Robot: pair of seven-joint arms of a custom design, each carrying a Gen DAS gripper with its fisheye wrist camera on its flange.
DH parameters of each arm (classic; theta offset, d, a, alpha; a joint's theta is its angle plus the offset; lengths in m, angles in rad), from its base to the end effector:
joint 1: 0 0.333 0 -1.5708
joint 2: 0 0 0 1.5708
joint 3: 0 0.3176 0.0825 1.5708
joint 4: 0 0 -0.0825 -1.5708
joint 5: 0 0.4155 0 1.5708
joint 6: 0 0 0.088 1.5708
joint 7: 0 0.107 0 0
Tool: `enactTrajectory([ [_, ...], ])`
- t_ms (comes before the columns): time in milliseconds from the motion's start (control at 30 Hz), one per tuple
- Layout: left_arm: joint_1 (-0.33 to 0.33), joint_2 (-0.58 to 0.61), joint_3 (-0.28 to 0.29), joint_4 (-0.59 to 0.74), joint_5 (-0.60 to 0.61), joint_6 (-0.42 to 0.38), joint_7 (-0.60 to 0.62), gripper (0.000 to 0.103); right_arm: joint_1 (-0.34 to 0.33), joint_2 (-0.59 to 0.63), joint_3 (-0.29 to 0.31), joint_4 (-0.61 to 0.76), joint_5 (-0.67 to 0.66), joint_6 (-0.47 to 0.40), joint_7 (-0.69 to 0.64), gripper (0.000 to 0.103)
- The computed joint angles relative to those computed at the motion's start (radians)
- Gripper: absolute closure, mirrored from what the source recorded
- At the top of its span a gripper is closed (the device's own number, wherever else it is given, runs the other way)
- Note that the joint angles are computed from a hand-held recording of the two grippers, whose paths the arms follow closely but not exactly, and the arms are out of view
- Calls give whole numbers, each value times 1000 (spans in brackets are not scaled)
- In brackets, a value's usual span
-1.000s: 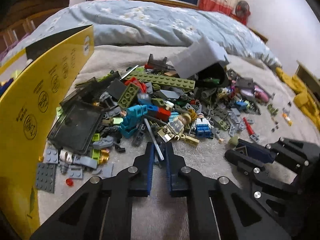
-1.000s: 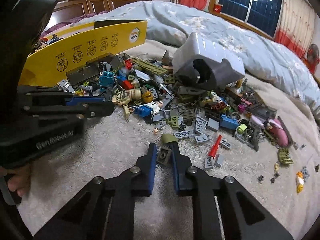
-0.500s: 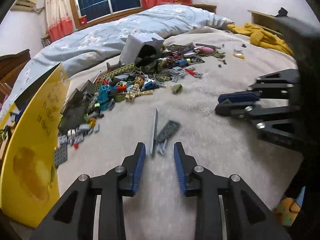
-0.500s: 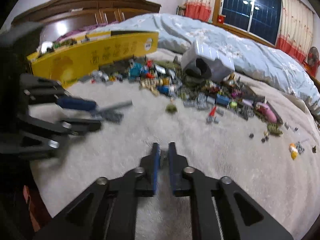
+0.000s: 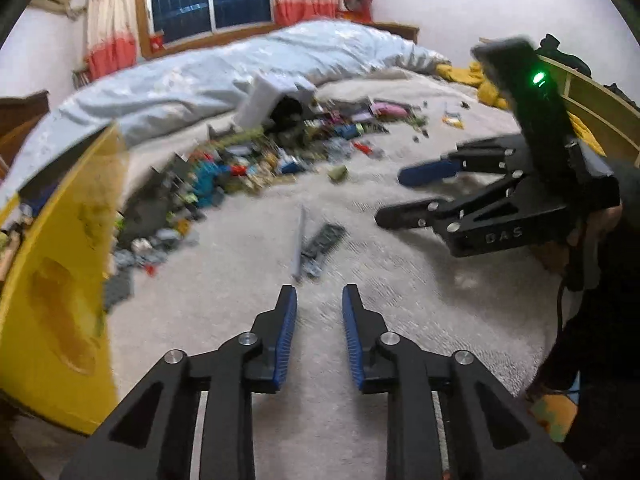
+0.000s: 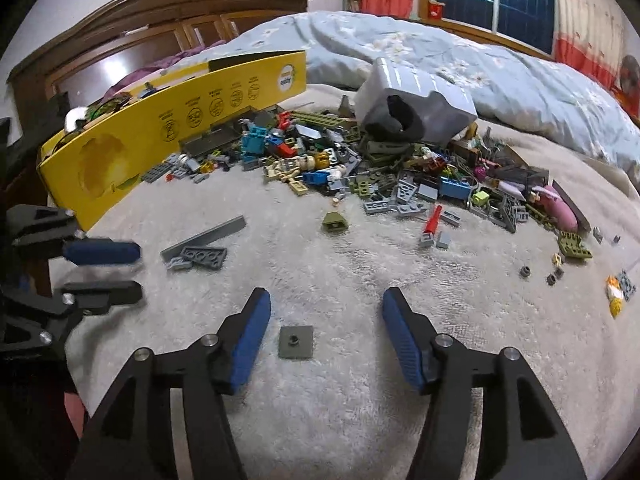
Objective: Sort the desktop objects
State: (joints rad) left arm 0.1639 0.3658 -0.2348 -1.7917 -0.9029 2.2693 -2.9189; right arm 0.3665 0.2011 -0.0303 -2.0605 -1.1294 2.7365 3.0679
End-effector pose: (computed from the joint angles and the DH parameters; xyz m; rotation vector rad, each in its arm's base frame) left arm 0.6848 -0.0562 0.3582 -0.4102 2.7306 -1.1472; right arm 0.5831 0.2414 0.3544 -1.6085 1.9599 -0.8068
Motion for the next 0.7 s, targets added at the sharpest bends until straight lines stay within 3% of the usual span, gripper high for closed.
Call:
enactTrajectory([
  [233, -18, 12, -11, -10, 1, 31, 12, 79, 12, -37, 24, -45, -55, -35, -68, 44],
  [433, -34, 30, -26, 6, 12, 75, -25, 76, 12, -40, 35, -54, -137, -53, 21, 44],
  [600, -43, 36, -38, 6, 12, 119, -31, 76, 7, -21, 37, -37, -149, -29, 25, 69],
  [700, -45, 28, -42, -2, 11, 144, -55, 76, 19, -12, 39, -25, -159, -50, 13, 75],
])
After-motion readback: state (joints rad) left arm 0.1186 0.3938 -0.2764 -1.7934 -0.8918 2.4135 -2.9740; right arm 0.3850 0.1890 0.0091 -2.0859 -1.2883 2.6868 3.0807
